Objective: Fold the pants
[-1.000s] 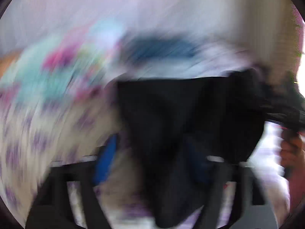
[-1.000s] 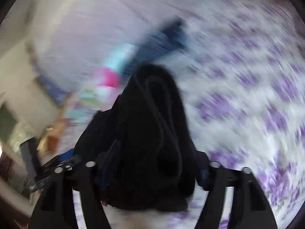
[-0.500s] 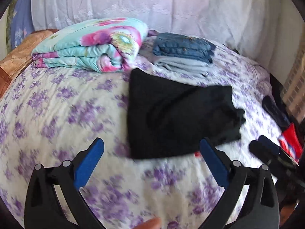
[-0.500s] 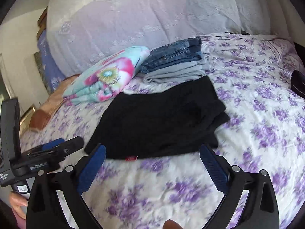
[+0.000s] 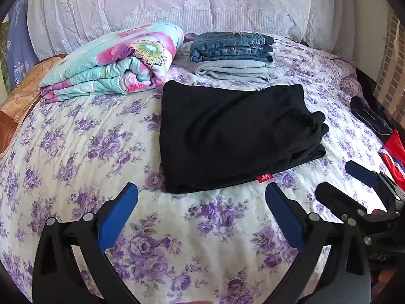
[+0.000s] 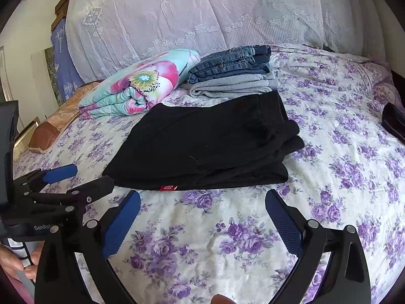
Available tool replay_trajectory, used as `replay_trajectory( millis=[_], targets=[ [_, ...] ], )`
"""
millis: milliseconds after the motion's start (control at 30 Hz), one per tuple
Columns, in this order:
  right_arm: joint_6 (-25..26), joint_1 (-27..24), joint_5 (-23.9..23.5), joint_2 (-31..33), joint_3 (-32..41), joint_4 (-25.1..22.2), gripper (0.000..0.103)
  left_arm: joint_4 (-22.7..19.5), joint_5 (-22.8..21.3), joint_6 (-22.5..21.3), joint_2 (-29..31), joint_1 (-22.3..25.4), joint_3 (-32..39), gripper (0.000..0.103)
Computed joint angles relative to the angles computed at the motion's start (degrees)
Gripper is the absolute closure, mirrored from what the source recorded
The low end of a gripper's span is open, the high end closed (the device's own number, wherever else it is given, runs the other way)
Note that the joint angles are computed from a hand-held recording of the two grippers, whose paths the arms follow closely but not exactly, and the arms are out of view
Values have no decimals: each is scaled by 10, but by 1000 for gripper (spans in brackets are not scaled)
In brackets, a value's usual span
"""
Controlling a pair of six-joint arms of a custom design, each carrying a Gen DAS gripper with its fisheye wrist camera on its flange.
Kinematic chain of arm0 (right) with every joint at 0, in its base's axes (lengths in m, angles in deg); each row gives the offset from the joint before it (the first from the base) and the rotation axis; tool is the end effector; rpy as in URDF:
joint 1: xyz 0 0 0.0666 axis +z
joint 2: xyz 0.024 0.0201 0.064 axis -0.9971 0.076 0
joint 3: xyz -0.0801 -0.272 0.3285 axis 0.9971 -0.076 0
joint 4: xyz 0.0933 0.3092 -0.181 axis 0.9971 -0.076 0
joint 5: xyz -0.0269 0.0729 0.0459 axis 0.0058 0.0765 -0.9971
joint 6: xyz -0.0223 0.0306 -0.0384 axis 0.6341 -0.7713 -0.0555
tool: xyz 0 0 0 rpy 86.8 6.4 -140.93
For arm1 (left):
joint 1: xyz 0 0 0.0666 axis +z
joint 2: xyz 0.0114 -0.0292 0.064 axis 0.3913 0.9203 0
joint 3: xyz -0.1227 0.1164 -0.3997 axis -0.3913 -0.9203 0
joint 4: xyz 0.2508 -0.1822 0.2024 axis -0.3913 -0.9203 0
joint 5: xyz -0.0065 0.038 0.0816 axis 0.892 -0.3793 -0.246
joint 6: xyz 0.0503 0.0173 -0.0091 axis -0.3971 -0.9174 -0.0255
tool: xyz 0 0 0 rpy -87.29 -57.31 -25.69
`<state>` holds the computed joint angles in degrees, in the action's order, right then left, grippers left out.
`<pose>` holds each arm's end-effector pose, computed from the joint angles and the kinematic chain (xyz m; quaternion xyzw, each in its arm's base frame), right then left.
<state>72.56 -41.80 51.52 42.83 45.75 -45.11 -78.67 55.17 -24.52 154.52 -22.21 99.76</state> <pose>0.3299 0.3095 0.3283 -0.2011 0.8736 0.1589 0.4137 0.2867 -0.2619 0.3419 -0.0944 0.9188 -0.0016 0.3833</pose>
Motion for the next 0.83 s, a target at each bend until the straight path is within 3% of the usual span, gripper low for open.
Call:
replay_trajectory(
  millis=[367,833],
  targets=[
    [34,21,93,-11,-12,16,4,11,-28,-3,-20,-7,-10,4],
    [35,22,100,-14,-16,18,4,6,-44,-13,-14,-16,-5,4]
  ],
)
